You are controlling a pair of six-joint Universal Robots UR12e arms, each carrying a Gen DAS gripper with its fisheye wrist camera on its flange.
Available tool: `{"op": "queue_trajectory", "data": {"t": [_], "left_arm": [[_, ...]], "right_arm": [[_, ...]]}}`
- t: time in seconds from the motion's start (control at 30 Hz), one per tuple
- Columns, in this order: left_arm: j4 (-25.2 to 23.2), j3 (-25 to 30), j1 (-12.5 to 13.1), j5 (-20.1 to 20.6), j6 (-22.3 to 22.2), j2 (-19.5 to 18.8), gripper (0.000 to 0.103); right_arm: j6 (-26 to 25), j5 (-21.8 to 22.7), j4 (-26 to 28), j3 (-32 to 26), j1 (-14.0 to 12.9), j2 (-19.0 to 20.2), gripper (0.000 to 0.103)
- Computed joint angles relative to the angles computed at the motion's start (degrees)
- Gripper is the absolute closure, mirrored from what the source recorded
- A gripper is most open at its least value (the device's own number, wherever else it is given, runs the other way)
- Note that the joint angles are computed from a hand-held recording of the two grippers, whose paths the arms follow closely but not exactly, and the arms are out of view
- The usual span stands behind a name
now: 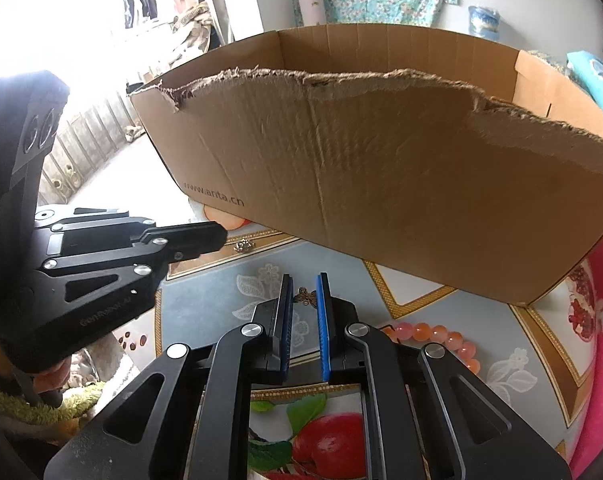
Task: Organize jewelry
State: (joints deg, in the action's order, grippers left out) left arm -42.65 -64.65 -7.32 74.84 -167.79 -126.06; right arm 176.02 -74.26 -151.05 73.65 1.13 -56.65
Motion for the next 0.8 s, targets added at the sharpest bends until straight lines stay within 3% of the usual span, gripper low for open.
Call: {"op": "queue_trajectory", "data": {"t": [0.27, 0.43, 0.5, 0.8], "left_arm": [[3.0, -2.8, 1.5, -4.7, -2.1, 1.9, 0.103], [0.7, -1.7, 1.4, -6.3, -0.7, 1.5, 0.099], [0.3, -1.3, 1.1, -6.0, 0.1, 1.2, 0.084], [-1.3, 1.2, -0.1, -3.3, 3.4, -0.7, 0.083]], "right_arm": [[-0.1, 0.0, -2.6, 2.4, 0.0, -1.7, 0.093], [0.2, 0.1, -4.1, 4.1, 0.0, -2.6, 0.093], [0.4, 0.2, -3.9, 4.4, -0.1, -2.7, 0.093], [1.8, 1.8, -4.4, 5.7, -0.6, -3.3, 0.093]]}}
